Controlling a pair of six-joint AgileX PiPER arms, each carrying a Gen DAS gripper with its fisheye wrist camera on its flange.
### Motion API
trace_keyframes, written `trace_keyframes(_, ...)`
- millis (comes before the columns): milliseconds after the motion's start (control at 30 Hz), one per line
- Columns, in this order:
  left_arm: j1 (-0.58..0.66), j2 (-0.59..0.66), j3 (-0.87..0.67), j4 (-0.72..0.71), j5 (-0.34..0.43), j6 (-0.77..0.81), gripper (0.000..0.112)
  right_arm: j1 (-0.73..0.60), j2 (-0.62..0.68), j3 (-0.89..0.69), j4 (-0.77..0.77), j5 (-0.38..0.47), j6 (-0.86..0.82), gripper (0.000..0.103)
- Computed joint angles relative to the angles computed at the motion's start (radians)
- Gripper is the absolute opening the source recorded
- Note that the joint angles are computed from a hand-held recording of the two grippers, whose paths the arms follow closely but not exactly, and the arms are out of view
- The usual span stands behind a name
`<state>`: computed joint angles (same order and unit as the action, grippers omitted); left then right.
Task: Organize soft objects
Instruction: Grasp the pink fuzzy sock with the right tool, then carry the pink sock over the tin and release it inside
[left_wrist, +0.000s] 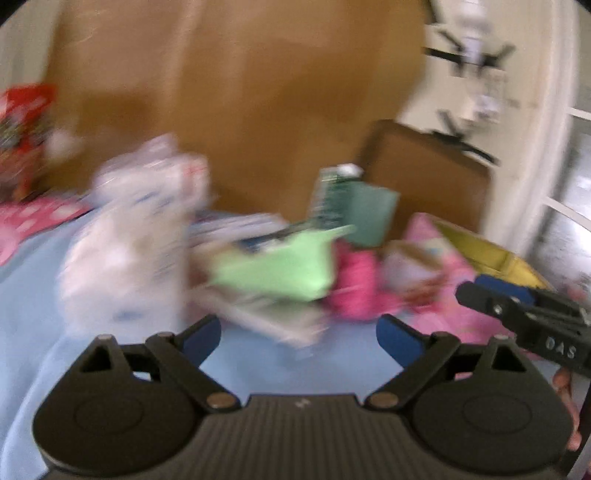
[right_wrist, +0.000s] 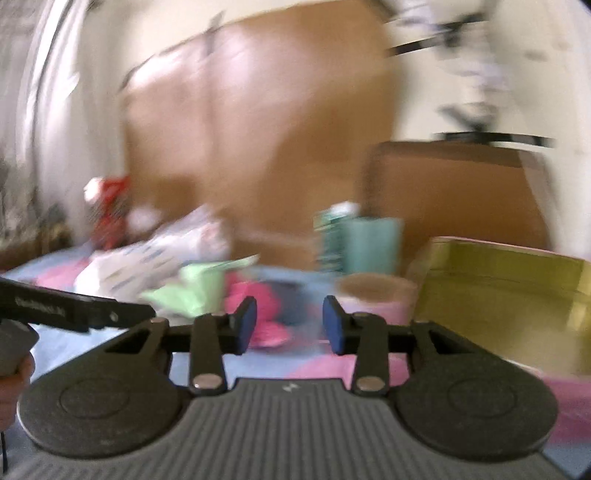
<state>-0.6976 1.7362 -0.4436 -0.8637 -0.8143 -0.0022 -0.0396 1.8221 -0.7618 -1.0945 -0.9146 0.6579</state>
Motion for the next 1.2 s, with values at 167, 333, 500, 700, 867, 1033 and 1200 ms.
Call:
trace_keyframes(167,0.045,0.075,0.055,0.122,-0.095,-0.209,0.093,0.274,0.097,-0.193,0.112,0.328,-0.034,0.070)
trace_keyframes(333,0.054,0.081,0.092,0.178,-0.145,-0.270,0.095,0.292,0.163,-0.282,-0.068,0.420,0.166,0.037)
trace_keyframes(500,0.062,0.054,0.119,0.256,-0.144,-0.298,0.095,0.081,0.018,-0.041,-0.237,0.190,0.236,0.038)
trace_keyframes(700,-0.040,0.005,0.026,0.476,-0.083,-0.293,0.103,-0.157,-0.064,0.125,-0.343,0.018,0.173,0.038)
trace_keyframes(867,-0.056,0.095,-0.218,0.467,0.186,-0.145,0.065,-0.158,-0.075,0.215,-0.167,-0.024,-0.069,0.038)
trace_keyframes(1033,-0.052,0.118,-0.397,0.485,0.302,-0.133,0.055,-0.200,-0.071,0.224,-0.008,-0.096,-0.149,0.038)
trace_keyframes(1200,-0.066,0.225,-0.688,0.245,0.425,0.154,0.057,-0.207,-0.037,0.146,0.136,-0.107,-0.188,0.038)
